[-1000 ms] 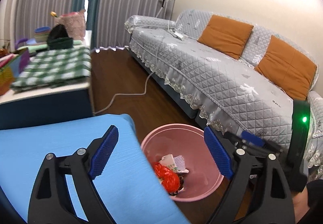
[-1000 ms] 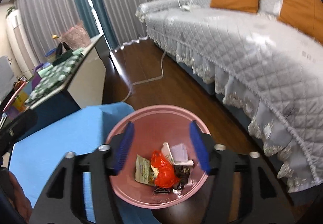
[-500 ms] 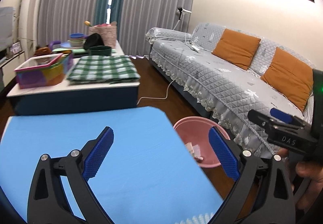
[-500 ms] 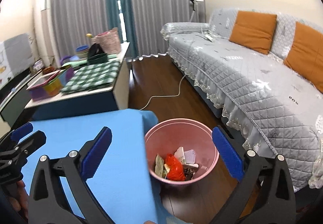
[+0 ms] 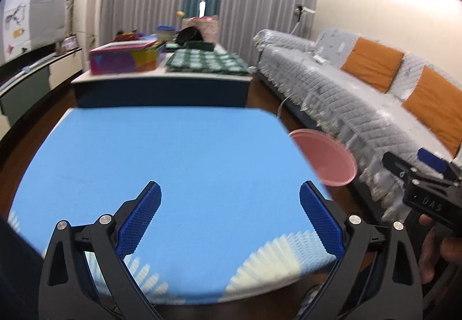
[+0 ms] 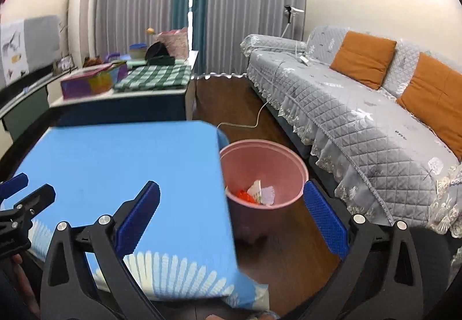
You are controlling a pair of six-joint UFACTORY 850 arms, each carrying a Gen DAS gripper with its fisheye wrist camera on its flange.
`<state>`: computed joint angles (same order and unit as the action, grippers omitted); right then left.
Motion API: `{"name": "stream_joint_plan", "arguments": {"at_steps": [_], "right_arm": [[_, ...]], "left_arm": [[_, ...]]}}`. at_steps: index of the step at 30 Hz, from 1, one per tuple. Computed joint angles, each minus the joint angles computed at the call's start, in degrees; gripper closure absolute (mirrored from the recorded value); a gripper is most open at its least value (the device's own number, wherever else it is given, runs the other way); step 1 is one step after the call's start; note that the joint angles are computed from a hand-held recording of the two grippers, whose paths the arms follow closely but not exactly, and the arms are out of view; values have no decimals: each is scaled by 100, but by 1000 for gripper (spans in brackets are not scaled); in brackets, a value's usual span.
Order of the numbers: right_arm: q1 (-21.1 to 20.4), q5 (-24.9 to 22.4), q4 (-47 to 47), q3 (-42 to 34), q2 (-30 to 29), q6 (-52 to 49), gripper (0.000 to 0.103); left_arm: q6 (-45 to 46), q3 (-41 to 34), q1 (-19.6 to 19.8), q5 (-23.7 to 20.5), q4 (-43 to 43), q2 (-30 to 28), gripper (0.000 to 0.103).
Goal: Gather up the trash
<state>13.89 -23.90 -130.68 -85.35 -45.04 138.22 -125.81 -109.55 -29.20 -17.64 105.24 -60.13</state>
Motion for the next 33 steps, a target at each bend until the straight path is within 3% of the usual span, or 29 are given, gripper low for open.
{"name": "stream_joint_plan", "arguments": {"at_steps": [5, 33], "right_arm": [[63, 156, 367, -172, -221, -489, 5], [182, 175, 627, -534, -497, -798, 5]], "left_arm": [[840, -172, 6, -245, -952, -196, 9], [1406, -364, -7, -192, -1607, -317, 8]]}}
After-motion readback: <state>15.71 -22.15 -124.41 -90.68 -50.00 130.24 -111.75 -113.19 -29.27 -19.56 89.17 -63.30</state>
